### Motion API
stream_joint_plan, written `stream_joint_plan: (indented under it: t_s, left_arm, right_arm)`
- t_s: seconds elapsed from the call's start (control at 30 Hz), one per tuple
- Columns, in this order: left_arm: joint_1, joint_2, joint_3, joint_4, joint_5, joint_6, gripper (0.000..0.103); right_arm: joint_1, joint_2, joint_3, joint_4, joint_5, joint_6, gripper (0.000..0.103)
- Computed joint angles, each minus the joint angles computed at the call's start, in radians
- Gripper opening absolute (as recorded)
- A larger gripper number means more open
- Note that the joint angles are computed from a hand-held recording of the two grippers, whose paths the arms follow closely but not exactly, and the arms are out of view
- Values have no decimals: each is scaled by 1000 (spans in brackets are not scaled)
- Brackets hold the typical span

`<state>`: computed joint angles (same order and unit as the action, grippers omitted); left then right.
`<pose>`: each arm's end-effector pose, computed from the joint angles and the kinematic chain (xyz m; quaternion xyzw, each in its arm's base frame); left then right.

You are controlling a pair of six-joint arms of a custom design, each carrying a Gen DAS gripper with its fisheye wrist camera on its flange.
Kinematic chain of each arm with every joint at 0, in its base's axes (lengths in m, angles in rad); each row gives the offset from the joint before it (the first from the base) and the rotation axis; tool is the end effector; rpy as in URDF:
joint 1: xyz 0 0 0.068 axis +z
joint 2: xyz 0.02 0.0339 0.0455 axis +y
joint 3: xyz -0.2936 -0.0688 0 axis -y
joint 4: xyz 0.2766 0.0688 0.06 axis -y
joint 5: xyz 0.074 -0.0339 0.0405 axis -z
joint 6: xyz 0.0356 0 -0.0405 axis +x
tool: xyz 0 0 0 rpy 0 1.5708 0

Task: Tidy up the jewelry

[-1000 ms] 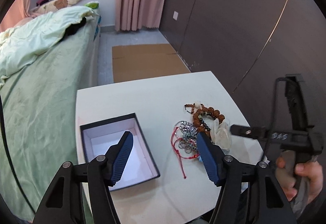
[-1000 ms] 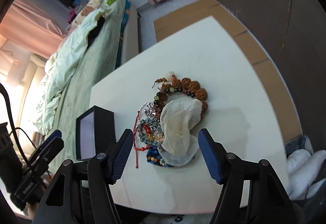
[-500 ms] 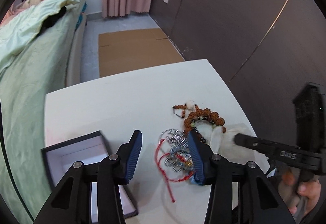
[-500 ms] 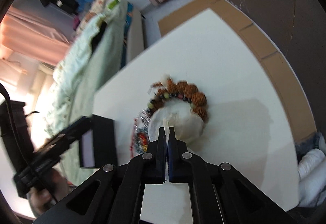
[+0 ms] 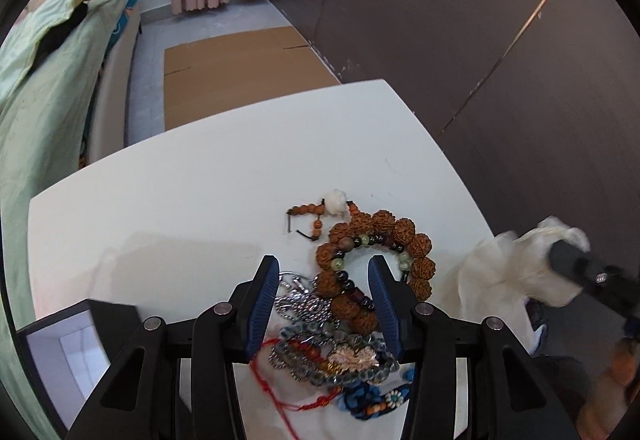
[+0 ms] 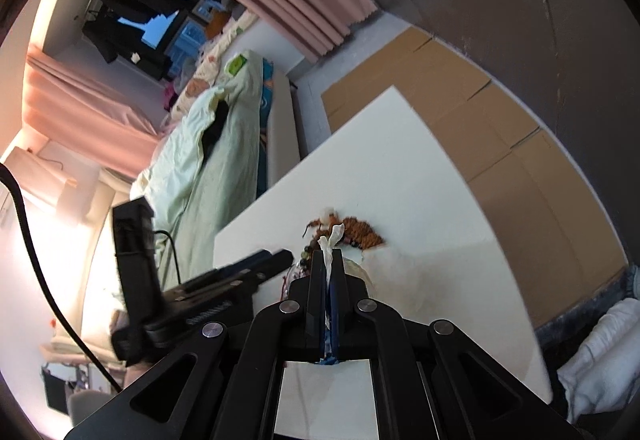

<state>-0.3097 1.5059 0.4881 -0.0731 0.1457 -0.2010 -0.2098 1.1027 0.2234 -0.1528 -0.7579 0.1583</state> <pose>0.2344 -0.0804 0.1057 0.0699 0.9664 -0.1283 0.2115 0.1629 -0.0097 0.1150 0.0671 0.8984 0.3501 0.2563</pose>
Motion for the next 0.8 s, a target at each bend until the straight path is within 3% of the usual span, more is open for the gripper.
stream_joint_plan:
  t_s: [0.2,0.3,0.37,0.5,0.8]
  left_arm:
    - [-60,95,22,37,-71,-21,48]
    - [-67,131,32,46,-71,-11,37]
    - [-59,118,25,50,-59,-12,18]
    - [-56,43,-13,55,-57,0,18]
    - [29,-209,-74,-33,78,19,18]
  right_arm:
    - [-60,-25,3,-43,-9,-21,3]
    - [-67,-26,2,-45,6,-18,3]
    - [-67,-23,2,-45,14,-18,3]
    - [-40,-21,-6,-29,51,9,3]
    - [23,-138,-26,-18,62,84,3]
